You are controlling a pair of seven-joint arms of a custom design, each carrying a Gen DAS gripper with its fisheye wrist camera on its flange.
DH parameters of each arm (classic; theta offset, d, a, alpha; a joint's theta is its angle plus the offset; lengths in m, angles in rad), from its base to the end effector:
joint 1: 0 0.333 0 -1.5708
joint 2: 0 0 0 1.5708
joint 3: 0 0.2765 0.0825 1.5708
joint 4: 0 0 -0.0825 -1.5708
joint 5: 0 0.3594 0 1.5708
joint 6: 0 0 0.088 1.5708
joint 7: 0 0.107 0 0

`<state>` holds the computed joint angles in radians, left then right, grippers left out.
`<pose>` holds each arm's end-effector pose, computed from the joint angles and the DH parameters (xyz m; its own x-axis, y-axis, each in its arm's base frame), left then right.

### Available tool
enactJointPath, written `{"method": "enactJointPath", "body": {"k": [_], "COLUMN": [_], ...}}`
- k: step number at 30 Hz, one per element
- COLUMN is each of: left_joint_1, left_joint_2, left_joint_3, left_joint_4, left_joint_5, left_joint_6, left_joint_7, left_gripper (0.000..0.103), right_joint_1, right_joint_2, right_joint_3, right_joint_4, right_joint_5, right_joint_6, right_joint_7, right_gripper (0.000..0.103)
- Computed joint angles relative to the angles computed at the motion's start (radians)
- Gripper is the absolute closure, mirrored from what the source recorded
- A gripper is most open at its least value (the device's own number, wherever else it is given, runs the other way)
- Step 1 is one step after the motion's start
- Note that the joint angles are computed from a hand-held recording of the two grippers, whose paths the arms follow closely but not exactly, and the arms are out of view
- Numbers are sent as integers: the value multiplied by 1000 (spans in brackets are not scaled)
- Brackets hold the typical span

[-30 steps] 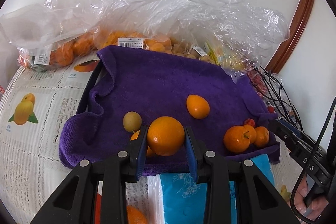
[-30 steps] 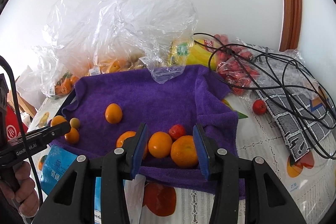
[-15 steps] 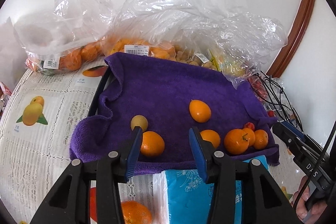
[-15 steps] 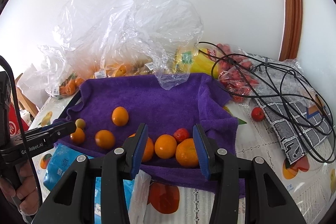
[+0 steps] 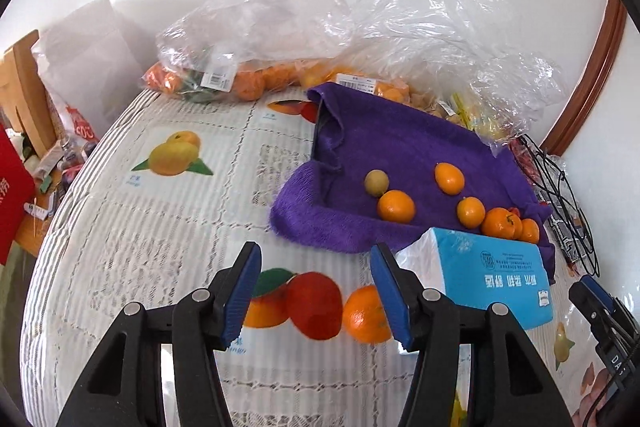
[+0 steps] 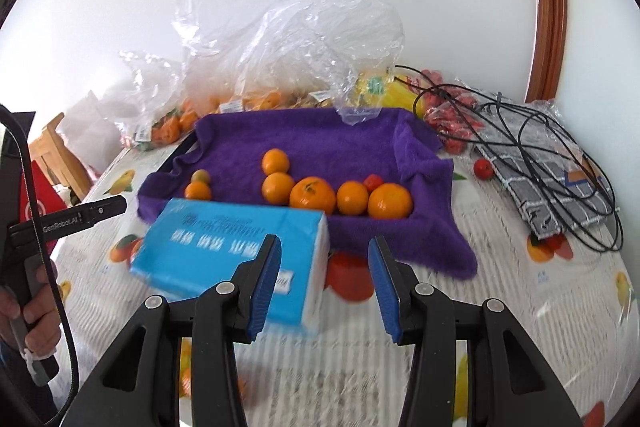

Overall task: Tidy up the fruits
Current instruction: 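Withdraw both open tools from the towel, then grasp a loose orange with the right gripper while the left gripper grasps another orange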

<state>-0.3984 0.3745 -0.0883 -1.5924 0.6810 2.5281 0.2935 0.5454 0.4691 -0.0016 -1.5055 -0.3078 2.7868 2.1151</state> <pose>0.5944 -0.3129 0.4528 0.2675 -0.9417 0.2043 -0.6892 -0.3352 -0.6424 0.5908 0.3735 0.4653 0.2881 -0.9506 -0.1158 -0.6730 -0.1150 -0.7307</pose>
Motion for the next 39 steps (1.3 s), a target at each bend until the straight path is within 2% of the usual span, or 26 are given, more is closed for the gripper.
{"method": "enactJointPath", "body": {"k": [5,9,13,20,21,22,29,31,39], "left_joint_1": [12,29,43,52,53,53,26,32,8], "left_joint_2": [-83,-123,-148,-176,-172,-165,-78,-54,38], "left_joint_3": [-11,-29,-44,-60,-63,-64,-46,-49,-31], "left_joint_4": [-128,-198,-243,-288,-287,-281,-181,-156,-43], "left_joint_5": [16,17,15,29,27,23,18,-15,-118], "left_joint_6": [39,73,94,121,127,131,147,169,143], "left_joint_7": [-45,-53,-52,-51,-47,-39,9,56,195], "left_gripper": [48,48,48,47,47,47,47,47,49], "right_joint_1": [-9,21,34,60,63,57,55,50,22], "right_joint_2": [-67,-77,-60,-13,-10,-8,-47,-65,-106], "right_joint_3": [54,57,74,61,60,69,53,42,-3], "right_joint_4": [-126,-166,-169,-125,-123,-124,-171,-192,-245], "right_joint_5": [52,41,60,42,39,47,36,23,-52], "right_joint_6": [45,42,9,-47,-48,-44,-3,10,41], "right_joint_7": [-33,-31,-40,-34,-32,-46,-43,-32,47], "right_gripper": [48,47,47,48,56,58,59,59,59]}}
